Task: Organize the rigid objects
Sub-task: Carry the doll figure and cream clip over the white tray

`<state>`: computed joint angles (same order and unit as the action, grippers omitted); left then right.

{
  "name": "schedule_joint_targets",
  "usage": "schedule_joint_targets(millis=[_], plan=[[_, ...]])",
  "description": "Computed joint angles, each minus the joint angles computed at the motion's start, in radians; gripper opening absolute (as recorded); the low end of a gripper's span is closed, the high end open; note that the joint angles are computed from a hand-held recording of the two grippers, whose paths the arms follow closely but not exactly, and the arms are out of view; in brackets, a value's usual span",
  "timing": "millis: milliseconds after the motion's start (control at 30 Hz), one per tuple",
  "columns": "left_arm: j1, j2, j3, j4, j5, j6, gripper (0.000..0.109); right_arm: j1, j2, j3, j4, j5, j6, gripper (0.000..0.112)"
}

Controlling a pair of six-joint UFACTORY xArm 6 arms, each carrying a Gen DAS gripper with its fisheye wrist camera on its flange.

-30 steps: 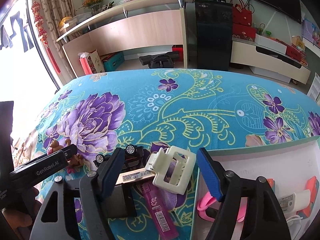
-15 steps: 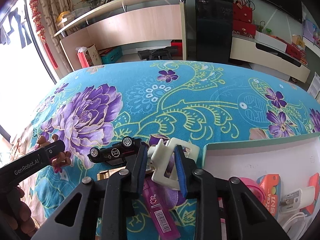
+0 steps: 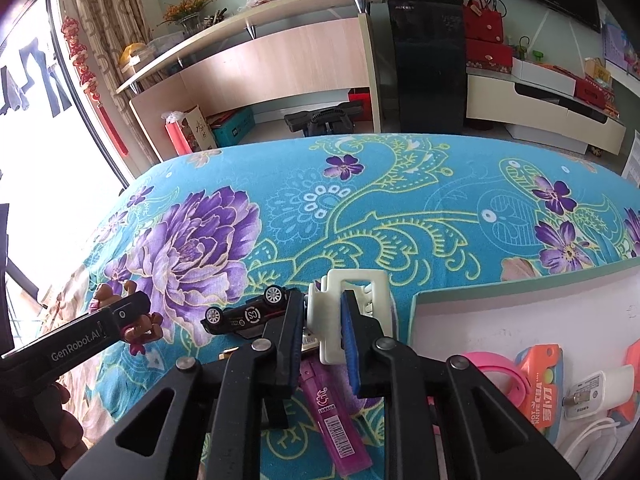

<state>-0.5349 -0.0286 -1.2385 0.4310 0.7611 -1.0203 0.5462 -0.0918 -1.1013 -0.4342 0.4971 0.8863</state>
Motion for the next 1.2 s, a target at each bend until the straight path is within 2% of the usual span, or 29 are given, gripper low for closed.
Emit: schedule_joint_targets(millis=[233, 500, 800, 1033, 1200], plan=[[-0.020, -0.035, -0.004, 0.045, -0.002, -0.022, 0.066, 0.003, -0.068, 0.026, -0.052, -0.004, 0.051, 0.019], [-0.073, -0.042, -0.039, 0.085, -0.018, -0.021, 0.066, -0.008, -0.192, 0.106, -0.117, 0.033, 0.137, 0.019], [-0.170, 0.027, -0.143, 0.082, -0.029, 0.059, 0.066, -0.041, -0.388, 0.215, -0.223, 0.179, 0.249, 0.019], [-0.261, 0.095, -0.218, 0.016, -0.052, 0.172, 0.066, -0.090, -0.545, 0.302, -0.209, 0.323, 0.285, 0.019], [-0.327, 0.140, -0.259, -0.026, -0.036, 0.250, 0.066, -0.126, -0.635, 0.365, -0.163, 0.362, 0.284, 0.019]])
